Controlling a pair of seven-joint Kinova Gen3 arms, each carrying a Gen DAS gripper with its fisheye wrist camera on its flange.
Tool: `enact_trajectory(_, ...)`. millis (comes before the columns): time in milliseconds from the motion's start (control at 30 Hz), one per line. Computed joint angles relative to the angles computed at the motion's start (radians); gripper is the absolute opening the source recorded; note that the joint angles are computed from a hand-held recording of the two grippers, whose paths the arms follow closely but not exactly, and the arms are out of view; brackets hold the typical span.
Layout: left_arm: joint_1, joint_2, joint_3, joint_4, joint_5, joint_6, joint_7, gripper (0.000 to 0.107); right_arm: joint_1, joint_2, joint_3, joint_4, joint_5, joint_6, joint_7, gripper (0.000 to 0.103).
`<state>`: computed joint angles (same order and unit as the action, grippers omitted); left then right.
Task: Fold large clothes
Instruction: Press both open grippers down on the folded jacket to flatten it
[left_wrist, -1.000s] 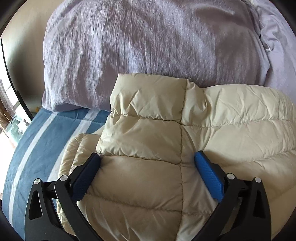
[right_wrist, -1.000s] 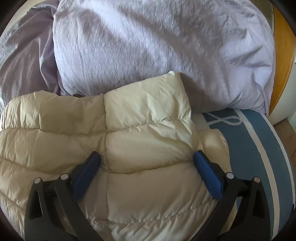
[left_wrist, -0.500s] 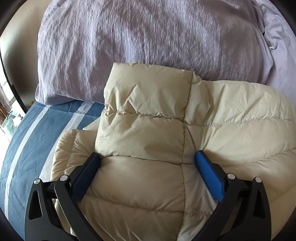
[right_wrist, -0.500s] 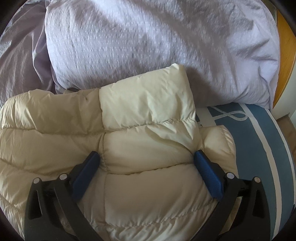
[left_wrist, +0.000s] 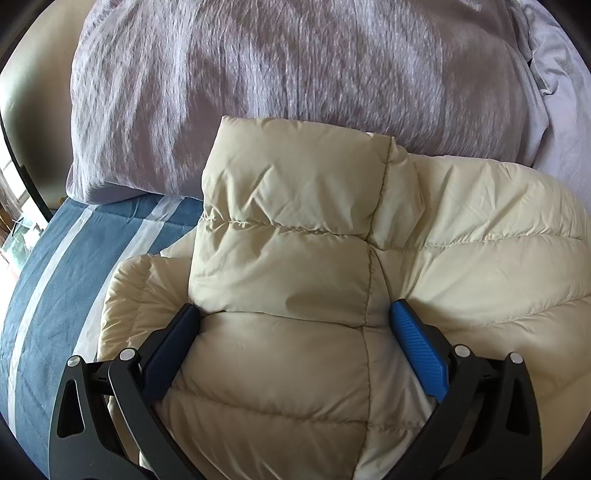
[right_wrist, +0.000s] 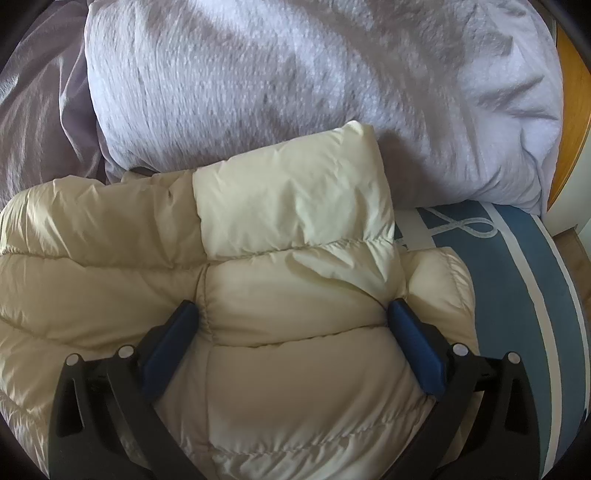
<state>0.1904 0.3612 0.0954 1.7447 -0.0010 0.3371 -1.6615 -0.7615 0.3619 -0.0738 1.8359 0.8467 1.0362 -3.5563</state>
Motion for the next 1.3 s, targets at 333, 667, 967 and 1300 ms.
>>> enact_trajectory(333,0.018,0.007,-0.015,-0.008,-0.021,0.005,0.021,0.102,0.008,0.021,0.011,-0.015,-0.006,-0.014,0.014,0.101)
enact_trajectory(667,0.019,0.008,-0.015,-0.009,-0.024,0.004,0.025,0.102,0.000,0.024,0.017,-0.016,-0.008,-0.019,0.011,0.101)
enact_trajectory(967,0.021,0.011,-0.017,-0.012,-0.026,0.002,0.028,0.102,0.002,0.014,0.014,-0.004,-0.004,-0.023,0.000,0.101)
enact_trajectory(1300,0.020,0.009,-0.016,-0.009,-0.027,0.001,0.030,0.102,0.007,0.013,0.013,-0.005,-0.003,-0.024,0.003,0.101)
